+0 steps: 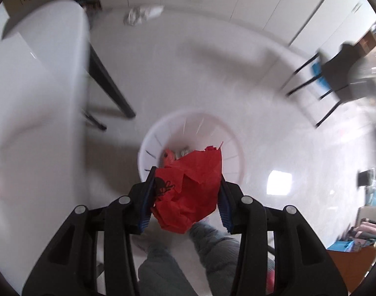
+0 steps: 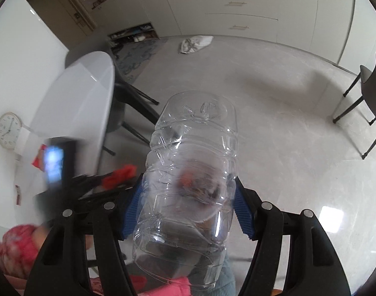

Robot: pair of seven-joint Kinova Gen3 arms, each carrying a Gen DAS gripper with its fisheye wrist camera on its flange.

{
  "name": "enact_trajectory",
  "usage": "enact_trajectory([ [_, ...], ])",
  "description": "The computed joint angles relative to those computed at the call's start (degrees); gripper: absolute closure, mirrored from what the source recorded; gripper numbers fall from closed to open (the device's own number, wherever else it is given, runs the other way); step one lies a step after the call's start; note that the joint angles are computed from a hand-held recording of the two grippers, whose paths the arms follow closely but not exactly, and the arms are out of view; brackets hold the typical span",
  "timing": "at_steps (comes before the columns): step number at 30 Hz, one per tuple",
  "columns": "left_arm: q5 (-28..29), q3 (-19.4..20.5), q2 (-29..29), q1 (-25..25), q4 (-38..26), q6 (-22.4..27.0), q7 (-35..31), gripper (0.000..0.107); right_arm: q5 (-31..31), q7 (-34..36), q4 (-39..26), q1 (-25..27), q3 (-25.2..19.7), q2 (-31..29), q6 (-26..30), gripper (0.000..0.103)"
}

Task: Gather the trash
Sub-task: 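Drop the red paper into the pink bin with the left gripper while the right drops the bottle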

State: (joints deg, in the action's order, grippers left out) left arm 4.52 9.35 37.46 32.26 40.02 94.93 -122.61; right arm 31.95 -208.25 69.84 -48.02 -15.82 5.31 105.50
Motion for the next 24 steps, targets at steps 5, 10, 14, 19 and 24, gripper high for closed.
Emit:
enact_trajectory([
  [5,-6.05,-2.68,6.16,7.04,5.98,-5.47,6.36,0.065,-4.41,-6.25,11.15,1.58,-2.31,-5.51,-4.91,0.037],
  [10,-9.47,-2.87,9.18,9.09,12.60,-9.84,10.32,0.065,-8.48,-11.05,19.62,4.66,-5.67,-10.13,-9.53,0.037],
  [14,-10.40,-2.13,11.36,9.67,12.18,-9.86,11.19,0.064,-10.00,-10.30,21.74,7.17,-6.95,-10.91,-11.45,0.037],
  [19,-10.05,-1.32,11.29,8.88,12.01,-10.53,9.47,0.048,-10.45,-9.77,23.17,8.75,-7.91,-11.18,-13.79,0.037],
  [24,-9.05,-0.64,8.85,7.79,13.64,-12.88,7.75,0.037,-10.26,-7.16,23.84,9.67,-7.57,-11.23,-15.54,0.037],
])
